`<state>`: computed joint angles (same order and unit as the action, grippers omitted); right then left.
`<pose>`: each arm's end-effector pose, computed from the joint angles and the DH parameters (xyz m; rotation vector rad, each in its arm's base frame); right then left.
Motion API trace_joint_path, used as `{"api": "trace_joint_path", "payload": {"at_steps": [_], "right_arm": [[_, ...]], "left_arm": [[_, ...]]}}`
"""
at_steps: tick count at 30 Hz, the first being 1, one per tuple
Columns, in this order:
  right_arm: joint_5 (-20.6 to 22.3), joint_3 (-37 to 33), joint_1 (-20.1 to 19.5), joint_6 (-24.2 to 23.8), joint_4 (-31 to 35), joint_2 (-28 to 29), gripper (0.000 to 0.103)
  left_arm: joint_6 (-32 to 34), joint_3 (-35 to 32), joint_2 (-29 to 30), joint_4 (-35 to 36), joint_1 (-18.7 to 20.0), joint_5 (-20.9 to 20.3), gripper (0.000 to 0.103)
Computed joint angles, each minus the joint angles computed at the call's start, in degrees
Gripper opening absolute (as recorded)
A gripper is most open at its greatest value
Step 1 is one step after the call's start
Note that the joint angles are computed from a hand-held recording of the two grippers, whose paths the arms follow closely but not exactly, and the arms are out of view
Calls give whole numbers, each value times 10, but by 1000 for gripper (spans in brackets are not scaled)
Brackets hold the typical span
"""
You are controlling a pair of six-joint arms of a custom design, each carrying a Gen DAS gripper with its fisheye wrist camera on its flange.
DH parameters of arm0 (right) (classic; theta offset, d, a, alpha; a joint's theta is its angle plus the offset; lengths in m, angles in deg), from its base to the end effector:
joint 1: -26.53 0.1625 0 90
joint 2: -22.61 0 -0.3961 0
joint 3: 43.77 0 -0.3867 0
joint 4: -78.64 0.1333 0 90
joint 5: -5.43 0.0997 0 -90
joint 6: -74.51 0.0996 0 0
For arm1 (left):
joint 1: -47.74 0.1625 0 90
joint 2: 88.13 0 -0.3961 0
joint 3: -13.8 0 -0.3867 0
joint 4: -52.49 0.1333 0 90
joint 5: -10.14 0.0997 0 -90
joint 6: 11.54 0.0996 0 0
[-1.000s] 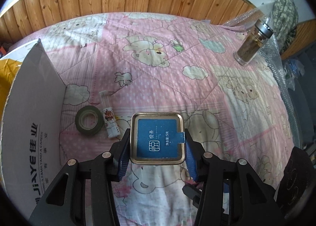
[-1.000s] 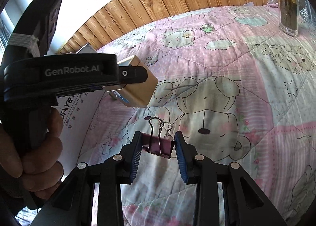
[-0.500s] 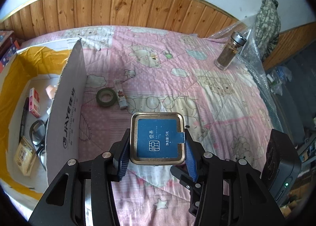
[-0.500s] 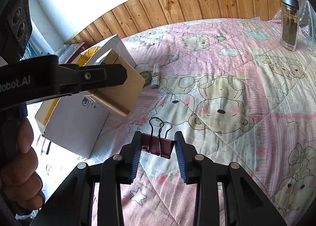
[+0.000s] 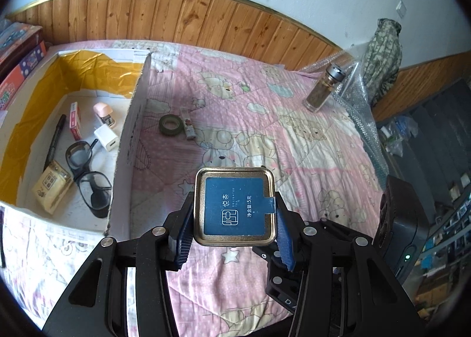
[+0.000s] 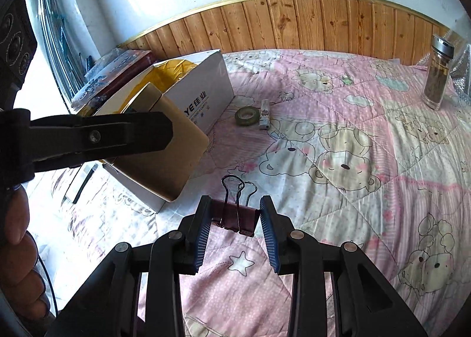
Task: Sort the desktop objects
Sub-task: 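Carry the tin and binder clip over the cardboard box with both tools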
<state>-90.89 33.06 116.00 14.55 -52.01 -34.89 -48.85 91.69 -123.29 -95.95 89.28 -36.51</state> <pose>0.1158 -0.7077 0.3126 1.3798 -2.4770 0.3822 -0.4078 -0.6307 0.0855 0.1107 2.6005 -0.9657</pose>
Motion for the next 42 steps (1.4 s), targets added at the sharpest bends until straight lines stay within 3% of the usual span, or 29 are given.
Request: {"api": "trace_joint_path", "payload": {"at_steps": [13, 23, 36, 42], "right_arm": [[26, 39, 43, -59, -10, -25, 35], [32, 12, 76, -74, 10, 0, 35], [34, -54, 111, -82, 50, 57, 35], [27, -94, 125, -88, 69, 91, 35]], "left_arm": [[-31, 125, -104, -78, -19, 45, 50], [-34, 158, -158, -80, -8, 84, 50], [-85, 117, -179, 50, 30, 132, 50], [-93, 82, -175, 109, 51, 134, 50]]}}
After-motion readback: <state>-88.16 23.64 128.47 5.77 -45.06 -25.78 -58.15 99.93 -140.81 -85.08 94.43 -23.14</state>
